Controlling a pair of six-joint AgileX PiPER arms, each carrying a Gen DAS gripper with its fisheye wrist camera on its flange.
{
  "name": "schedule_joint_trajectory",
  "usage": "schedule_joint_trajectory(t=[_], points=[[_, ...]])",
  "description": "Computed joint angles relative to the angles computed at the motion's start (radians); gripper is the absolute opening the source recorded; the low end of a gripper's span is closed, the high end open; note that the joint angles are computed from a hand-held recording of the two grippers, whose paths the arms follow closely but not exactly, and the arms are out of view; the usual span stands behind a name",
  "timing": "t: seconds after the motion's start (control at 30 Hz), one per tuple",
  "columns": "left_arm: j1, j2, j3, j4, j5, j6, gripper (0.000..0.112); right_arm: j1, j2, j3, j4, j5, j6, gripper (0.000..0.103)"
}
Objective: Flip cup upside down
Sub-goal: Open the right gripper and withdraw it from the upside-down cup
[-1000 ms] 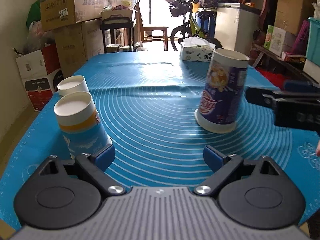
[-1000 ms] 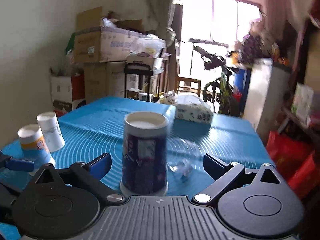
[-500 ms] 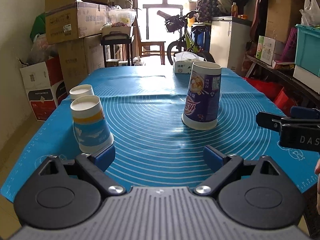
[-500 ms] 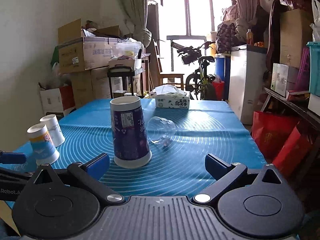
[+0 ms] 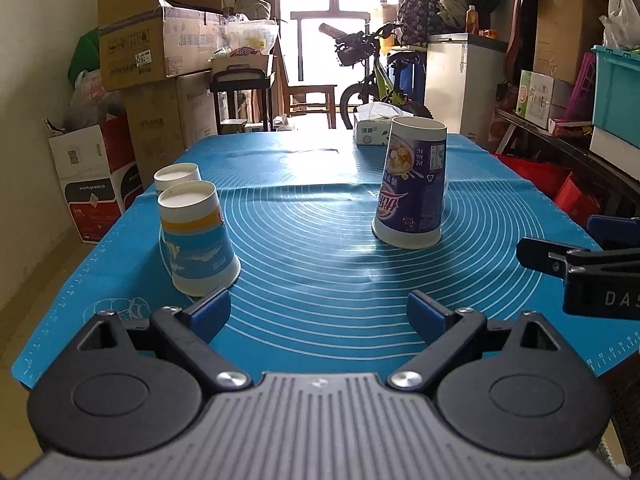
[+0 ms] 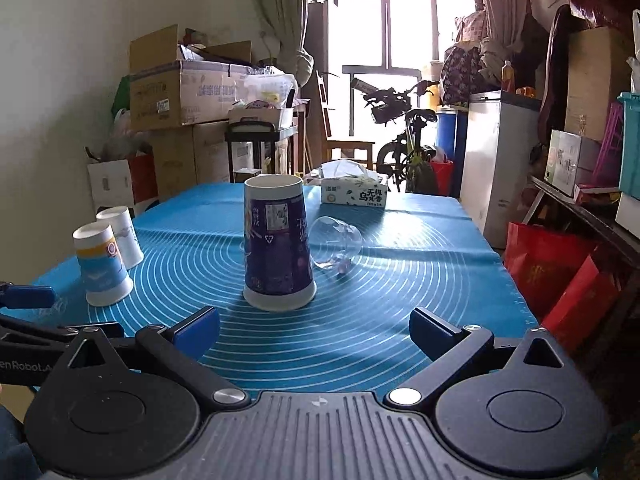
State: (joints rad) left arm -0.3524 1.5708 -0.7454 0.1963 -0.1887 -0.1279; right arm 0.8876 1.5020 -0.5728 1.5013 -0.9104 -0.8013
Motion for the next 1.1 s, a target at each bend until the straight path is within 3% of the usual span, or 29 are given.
schedule_joint_trajectory(t=[0.23, 0.33, 0.7, 1.1], points=[[0.004, 0.005, 0.015, 0.014, -0.019, 0.0, 0.094, -0.015, 0.006, 0.006, -0.018, 0.03, 0.019, 0.102], [-0.001, 0.004, 0.022, -0.072, -0.03, 0.088, 0.094, -0.012, 0.009, 0.006, -0.016, 0.028, 0.02, 0.102], [0.003, 0.001, 0.015, 0.001, -0.011, 0.018, 0.094, -0.015, 0.015, 0.01, -0.019, 0.037, 0.025, 0.102], [0.002, 0.008, 0.009, -0.023, -0.014, 0.045, 0.094, -0.009, 0.02, 0.017, -0.023, 0.03, 0.045, 0.102]])
